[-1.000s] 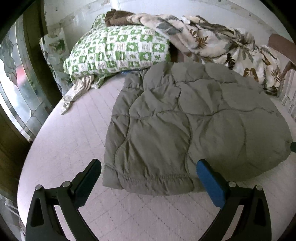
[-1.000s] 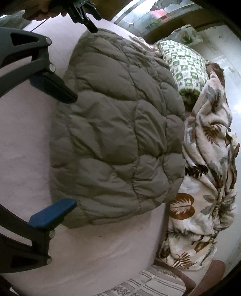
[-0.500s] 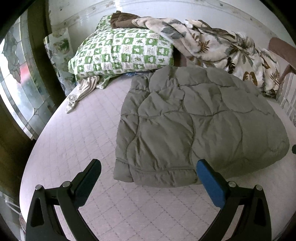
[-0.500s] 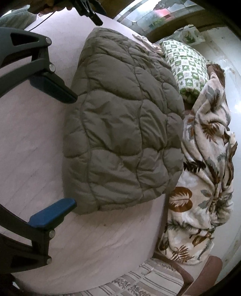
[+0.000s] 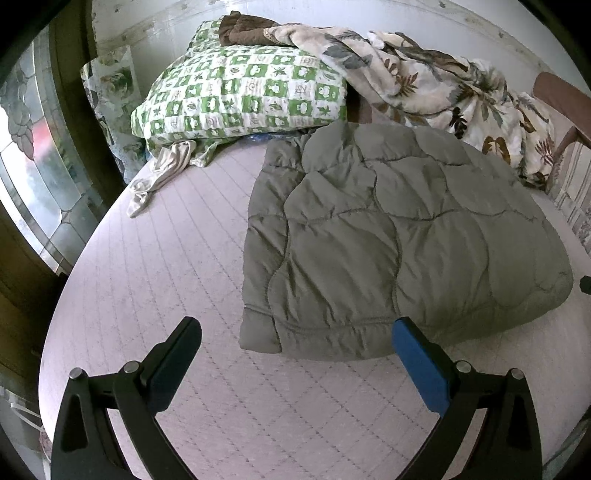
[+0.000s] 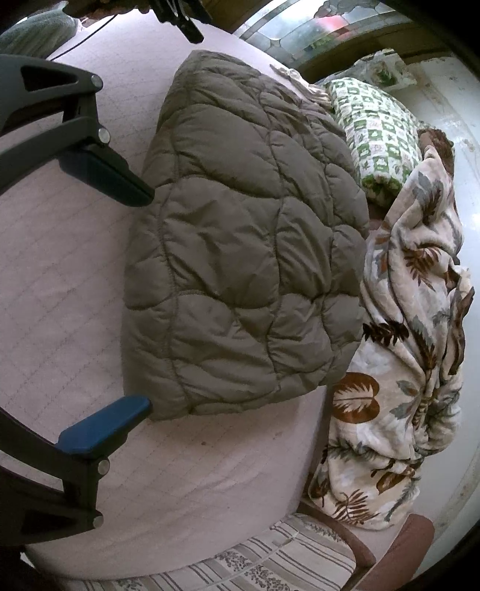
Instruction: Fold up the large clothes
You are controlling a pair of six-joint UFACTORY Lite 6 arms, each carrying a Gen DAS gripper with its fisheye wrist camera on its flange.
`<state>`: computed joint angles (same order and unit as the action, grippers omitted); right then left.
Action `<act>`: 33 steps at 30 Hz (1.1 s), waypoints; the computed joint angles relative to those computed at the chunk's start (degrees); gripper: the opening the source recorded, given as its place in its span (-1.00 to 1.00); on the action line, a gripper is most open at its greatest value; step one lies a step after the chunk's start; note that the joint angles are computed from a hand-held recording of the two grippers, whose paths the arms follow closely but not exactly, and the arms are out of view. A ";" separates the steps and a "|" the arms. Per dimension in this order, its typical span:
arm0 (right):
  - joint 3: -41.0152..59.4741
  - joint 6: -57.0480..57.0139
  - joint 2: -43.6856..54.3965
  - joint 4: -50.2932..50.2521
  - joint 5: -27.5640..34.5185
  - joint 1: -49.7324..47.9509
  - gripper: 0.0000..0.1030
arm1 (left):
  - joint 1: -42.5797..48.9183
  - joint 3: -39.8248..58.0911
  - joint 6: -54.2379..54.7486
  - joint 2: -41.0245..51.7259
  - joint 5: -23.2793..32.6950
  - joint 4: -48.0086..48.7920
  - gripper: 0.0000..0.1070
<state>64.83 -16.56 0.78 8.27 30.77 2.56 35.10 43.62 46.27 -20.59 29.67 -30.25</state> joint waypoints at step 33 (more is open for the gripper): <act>24.25 -2.95 21.38 0.72 6.53 -5.10 1.00 | 4.09 34.62 -1.70 37.67 12.73 -7.39 0.92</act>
<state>89.08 -19.51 22.16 8.98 37.30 -2.54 39.19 78.23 44.57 17.08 42.40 -37.64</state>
